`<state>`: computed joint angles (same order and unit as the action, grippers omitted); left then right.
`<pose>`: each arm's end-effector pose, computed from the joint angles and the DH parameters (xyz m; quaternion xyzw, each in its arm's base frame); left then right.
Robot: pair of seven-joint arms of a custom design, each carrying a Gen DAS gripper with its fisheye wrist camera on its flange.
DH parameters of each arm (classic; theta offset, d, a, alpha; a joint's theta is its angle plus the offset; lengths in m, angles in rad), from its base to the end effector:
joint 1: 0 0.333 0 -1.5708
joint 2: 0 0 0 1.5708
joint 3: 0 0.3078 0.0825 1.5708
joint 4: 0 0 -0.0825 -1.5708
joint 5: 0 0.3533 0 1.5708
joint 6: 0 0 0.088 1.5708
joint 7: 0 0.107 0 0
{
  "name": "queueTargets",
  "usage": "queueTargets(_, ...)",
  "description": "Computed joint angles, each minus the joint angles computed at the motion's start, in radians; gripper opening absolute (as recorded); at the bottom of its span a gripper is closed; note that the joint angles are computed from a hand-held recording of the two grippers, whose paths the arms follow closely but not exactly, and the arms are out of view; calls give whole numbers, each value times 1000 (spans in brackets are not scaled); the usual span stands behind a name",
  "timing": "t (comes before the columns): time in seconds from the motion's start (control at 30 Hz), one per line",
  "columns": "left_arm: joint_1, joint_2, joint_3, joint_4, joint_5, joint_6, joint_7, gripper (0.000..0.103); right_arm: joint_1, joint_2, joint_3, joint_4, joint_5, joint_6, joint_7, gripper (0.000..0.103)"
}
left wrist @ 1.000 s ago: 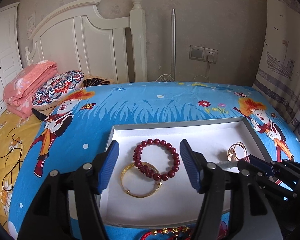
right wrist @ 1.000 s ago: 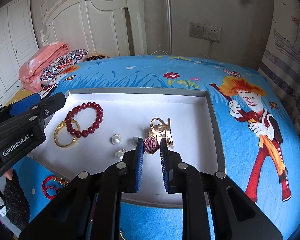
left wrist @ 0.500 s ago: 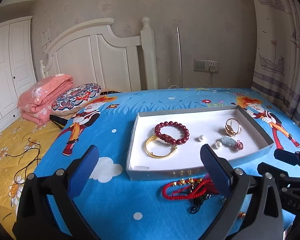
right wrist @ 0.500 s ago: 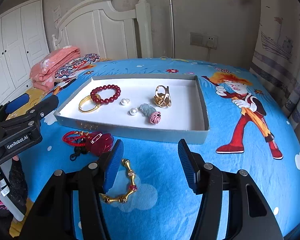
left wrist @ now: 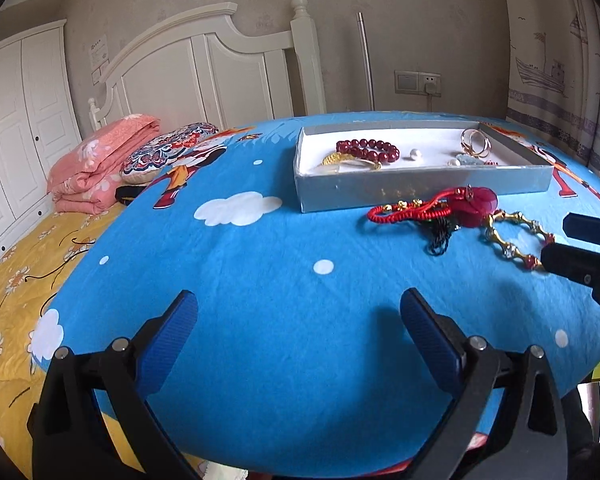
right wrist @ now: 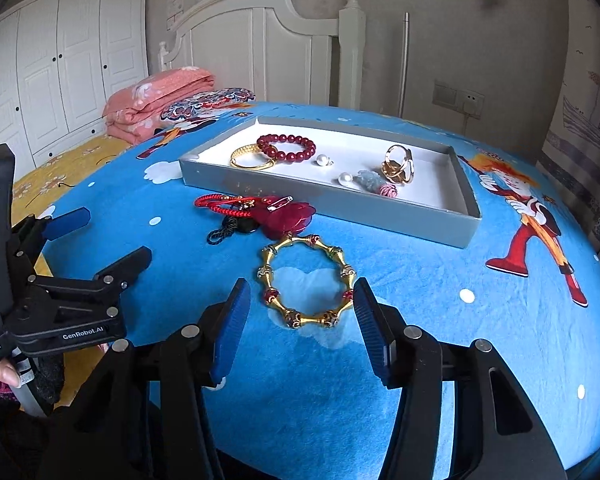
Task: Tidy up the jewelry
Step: 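Lower the right tool onto the gold bamboo bracelet and close it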
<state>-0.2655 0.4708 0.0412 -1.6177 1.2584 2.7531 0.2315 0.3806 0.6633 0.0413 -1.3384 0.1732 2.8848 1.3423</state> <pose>0.6552 -0.1941 0.4117 -0.6391 0.6063 -0.2592 0.3960 0.6904 0.2885 0.4514 -0.7724 0.4672 -0.2200 0.3698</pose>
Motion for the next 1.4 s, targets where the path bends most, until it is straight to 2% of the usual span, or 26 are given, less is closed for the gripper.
queueTargets(0.2, 10, 3, 7, -8, 30, 47, -48, 99, 5, 24, 9, 39, -9, -31, -32, 44)
queueTargets(0.33, 47, 10, 7, -20, 3, 152, -62, 99, 11, 53, 2, 89, -17, -75, -32, 41)
queueTargets(0.5, 19, 10, 30, -15, 17, 137, -55, 99, 7, 72, 14, 116, -12, -90, -45, 36)
queueTargets(0.6, -9, 11, 52, -9, 92, 116, -116, 99, -6, 71, 30, 108, -1, -82, -78, 32)
queueTargets(0.7, -10, 11, 44, -4, 146, 93, -150, 99, -32, 59, 61, 87, 34, -77, -115, 30)
queueTargets(0.87, 43, 15, 4, -7, 63, 137, -92, 99, -43, 31, 68, 54, 60, -94, -155, 26)
queueTargets(0.97, 42, 18, 13, -8, 31, 156, -66, 99, -60, 28, 85, 53, 93, -111, -179, 26)
queueTargets(1.1, 28, 20, 29, -6, 20, 162, -65, 99, -1, 52, 13, 108, 38, -148, -112, 26)
queueTargets(1.23, 22, 20, 38, -8, 16, 164, -62, 99, 10, 86, 4, 169, 18, -176, -63, 26)
queueTargets(1.4, 17, 21, 43, -6, 16, 166, -66, 99, 15, 87, -2, 170, -6, -173, -37, 27)
